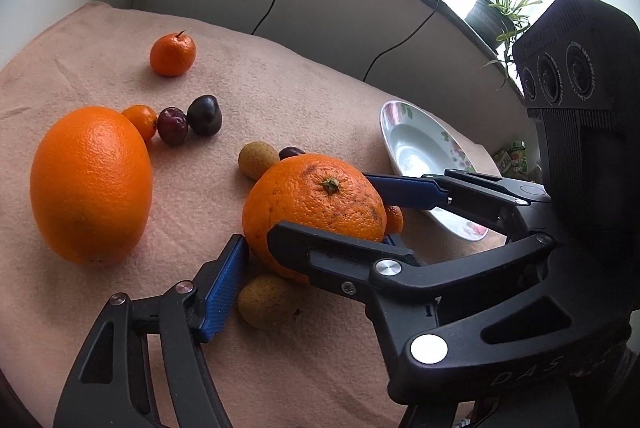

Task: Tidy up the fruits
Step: 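Move the right tool to the large orange and close it around the orange, then lift the large orange with the right tool and carry it over the plate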

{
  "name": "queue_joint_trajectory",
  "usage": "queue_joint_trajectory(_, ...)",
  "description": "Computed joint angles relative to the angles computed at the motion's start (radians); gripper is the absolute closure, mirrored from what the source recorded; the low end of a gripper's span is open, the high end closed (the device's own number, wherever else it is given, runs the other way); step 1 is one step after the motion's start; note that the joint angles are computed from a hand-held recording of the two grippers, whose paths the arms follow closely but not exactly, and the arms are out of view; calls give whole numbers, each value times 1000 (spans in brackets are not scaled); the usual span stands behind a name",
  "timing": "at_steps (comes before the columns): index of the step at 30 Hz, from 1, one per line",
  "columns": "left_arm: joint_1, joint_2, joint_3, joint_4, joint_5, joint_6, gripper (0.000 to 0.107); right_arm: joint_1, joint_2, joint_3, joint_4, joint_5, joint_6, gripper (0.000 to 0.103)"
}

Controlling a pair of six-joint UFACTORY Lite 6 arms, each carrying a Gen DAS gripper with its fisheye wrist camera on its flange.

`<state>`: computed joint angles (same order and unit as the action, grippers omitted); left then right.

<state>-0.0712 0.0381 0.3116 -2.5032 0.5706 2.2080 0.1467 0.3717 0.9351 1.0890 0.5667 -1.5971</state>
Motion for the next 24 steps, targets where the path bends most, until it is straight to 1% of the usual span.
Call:
queue_joint_trajectory(3,-7,-10,0,-13,-13,1,39,-5,-2,7,-12,10,19,27)
queue_joint_trajectory(10,-44,-84,-32,-103,-52,69,39,-10,-43,-13,12,27,2,28)
queue_joint_trajectory(16,-73,-150,-31,-127,-98,91,39,-35,-100,-20,3,51,9,28)
queue_joint_trajectory(20,-105,-153,-9,-158,-109,112,39,-72,-123,-13,-6,70,20,28)
queue_joint_trajectory(24,-143,-123,22,-193,-105,143,39,-118,-135,-6,-19,87,18,28)
